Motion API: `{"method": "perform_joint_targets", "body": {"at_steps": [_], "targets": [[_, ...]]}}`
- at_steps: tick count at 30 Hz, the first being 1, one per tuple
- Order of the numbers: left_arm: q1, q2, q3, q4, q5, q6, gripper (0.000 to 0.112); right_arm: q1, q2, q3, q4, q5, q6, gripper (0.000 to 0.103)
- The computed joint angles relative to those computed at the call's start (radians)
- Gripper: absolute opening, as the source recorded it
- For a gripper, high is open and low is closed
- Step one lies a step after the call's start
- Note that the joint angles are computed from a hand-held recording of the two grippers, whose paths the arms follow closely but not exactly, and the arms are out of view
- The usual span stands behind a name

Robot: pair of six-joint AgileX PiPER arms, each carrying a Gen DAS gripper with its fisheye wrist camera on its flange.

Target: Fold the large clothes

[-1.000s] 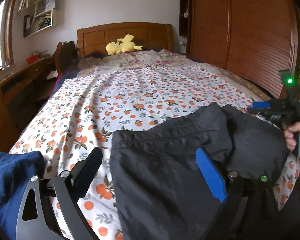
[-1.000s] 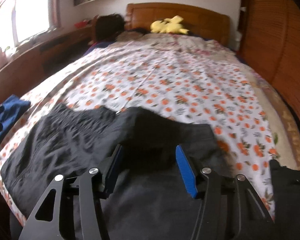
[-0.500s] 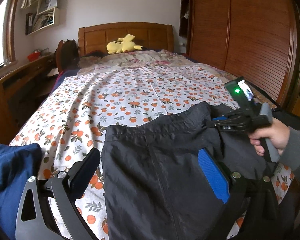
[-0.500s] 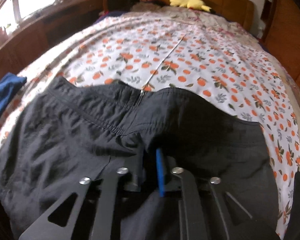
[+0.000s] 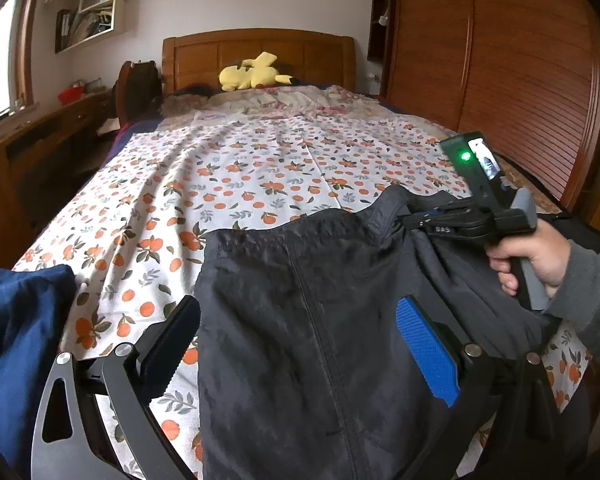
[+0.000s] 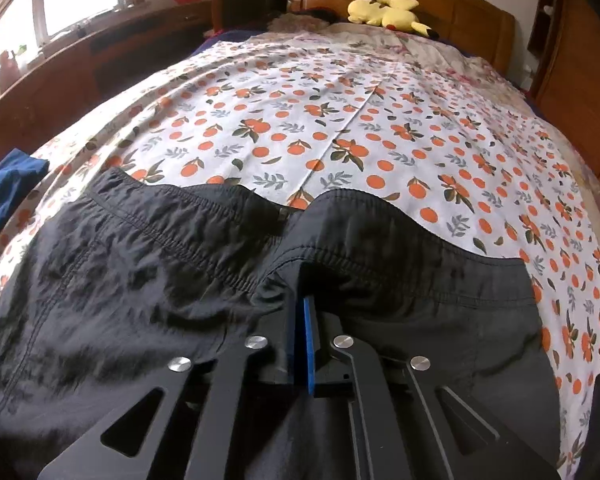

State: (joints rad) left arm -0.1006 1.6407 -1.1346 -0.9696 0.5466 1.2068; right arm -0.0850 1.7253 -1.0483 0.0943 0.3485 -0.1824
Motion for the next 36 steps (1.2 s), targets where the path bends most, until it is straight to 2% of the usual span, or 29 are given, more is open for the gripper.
{"method": "perform_joint_targets", "body": {"at_steps": [1,3,6,9,11,15,18,24,26,27,28,30,32,34,35,36], "targets": [[0.000,0.001,-0.001,0.001,0.000,-0.002,0.099,-0.007,-0.019,0.012,0.030,0.001,-0.030,0.024],[-0.005,0.000,0.003,0.005,-0.005,-0.009,0.099,-0.030,-0.075,0.054,0.115,-0.011,-0.127,0.036],[-0.012,0.002,0.006,0.006,-0.009,-0.017,0.099,-0.092,-0.154,0.100,0.239,-0.002,-0.287,0.037],[-0.020,-0.002,0.012,0.005,-0.013,-0.022,0.099,-0.177,-0.184,0.108,0.237,0.004,-0.331,0.039],[-0.027,-0.004,0.016,0.005,-0.018,-0.027,0.099,-0.234,-0.172,0.091,0.216,0.011,-0.327,0.040],[-0.035,-0.005,0.022,0.008,-0.023,-0.035,0.099,-0.369,-0.098,0.023,0.187,0.028,-0.332,0.051],[-0.047,-0.009,0.033,0.017,-0.031,-0.052,0.099,-0.448,0.000,-0.066,0.190,0.081,-0.327,0.051],[-0.062,-0.005,0.053,0.043,-0.043,-0.086,0.099,-0.509,0.155,-0.202,0.243,0.216,-0.327,0.053],[-0.064,-0.006,0.061,0.051,-0.046,-0.094,0.099,-0.531,0.177,-0.216,0.329,0.271,-0.402,0.028],[-0.066,-0.007,0.067,0.054,-0.046,-0.098,0.099,-0.539,0.178,-0.205,0.384,0.281,-0.453,0.006],[-0.069,-0.009,0.073,0.055,-0.048,-0.099,0.099,-0.538,0.157,-0.178,0.400,0.250,-0.471,0.003],[-0.075,-0.018,0.090,0.055,-0.054,-0.096,0.099,-0.543,0.081,-0.105,0.373,0.135,-0.426,0.003],[-0.084,-0.028,0.110,0.049,-0.061,-0.092,0.099,-0.578,0.057,-0.099,0.412,0.149,-0.416,0.006],[-0.090,-0.039,0.131,0.039,-0.068,-0.082,0.099,-0.594,0.037,-0.092,0.347,0.164,-0.349,0.010],[-0.093,-0.045,0.141,0.032,-0.070,-0.076,0.099,-0.604,0.014,-0.081,0.346,0.176,-0.372,0.013],[-0.096,-0.054,0.155,0.019,-0.071,-0.063,0.099,-0.624,-0.019,-0.060,0.374,0.186,-0.433,0.025]]}}
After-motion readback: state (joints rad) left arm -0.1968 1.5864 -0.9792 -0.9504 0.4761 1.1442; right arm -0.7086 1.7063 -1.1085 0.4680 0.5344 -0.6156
